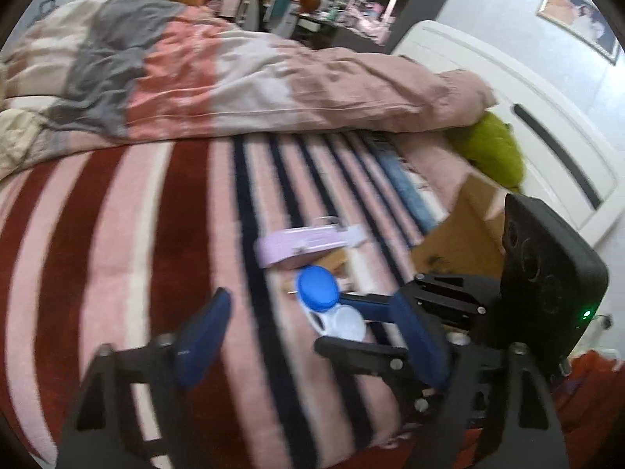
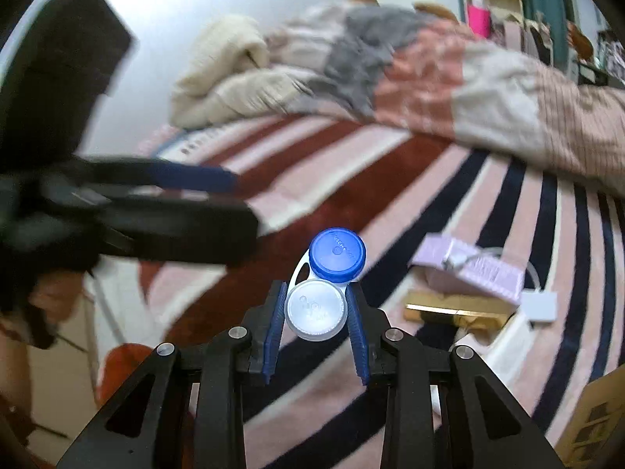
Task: Organize rigid objects
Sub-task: 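Grasp the blue-and-white contact lens case with the right tool, then carry the lens case into the box and open the right tool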
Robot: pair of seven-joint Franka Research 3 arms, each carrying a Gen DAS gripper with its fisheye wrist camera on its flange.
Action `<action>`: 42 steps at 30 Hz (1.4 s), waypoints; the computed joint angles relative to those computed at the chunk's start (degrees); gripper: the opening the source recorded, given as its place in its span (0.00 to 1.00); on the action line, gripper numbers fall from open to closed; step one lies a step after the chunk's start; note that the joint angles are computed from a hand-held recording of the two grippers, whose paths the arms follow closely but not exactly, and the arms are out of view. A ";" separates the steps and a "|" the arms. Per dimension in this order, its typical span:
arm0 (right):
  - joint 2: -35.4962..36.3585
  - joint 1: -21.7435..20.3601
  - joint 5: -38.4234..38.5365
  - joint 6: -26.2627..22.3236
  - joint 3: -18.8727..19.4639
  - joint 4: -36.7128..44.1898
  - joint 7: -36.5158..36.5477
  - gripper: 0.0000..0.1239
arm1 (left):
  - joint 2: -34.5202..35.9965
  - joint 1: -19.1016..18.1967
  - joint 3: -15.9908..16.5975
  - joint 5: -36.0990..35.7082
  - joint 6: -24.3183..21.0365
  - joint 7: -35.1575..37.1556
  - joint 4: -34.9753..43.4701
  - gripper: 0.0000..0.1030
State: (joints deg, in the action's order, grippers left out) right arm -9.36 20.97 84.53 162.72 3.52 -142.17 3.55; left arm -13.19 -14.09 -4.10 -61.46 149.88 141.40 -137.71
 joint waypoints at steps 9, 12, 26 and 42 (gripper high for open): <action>-15.28 -2.45 -2.12 -4.14 -4.59 -7.51 -2.63 0.21 | 1.48 -2.54 -2.56 -2.05 -6.52 -0.21 7.17 0.26; -18.48 -3.90 -4.34 -4.34 -6.63 -9.22 -1.52 0.21 | 3.92 -3.52 -4.24 -1.39 -7.36 -1.13 10.83 0.25; -21.92 -16.85 -27.00 -8.81 -14.85 -11.30 17.39 0.21 | 24.29 -6.78 -14.92 21.91 -12.03 -20.50 34.78 0.25; -21.27 -18.94 -41.08 -7.33 -14.26 -12.21 30.05 0.53 | 18.66 -3.61 -16.58 24.22 -6.72 -22.33 28.73 0.63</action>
State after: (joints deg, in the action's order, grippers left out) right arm -30.63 2.03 43.45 155.39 -10.73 -154.38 33.61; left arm 5.46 -17.70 -20.68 -37.24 143.16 119.07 -108.98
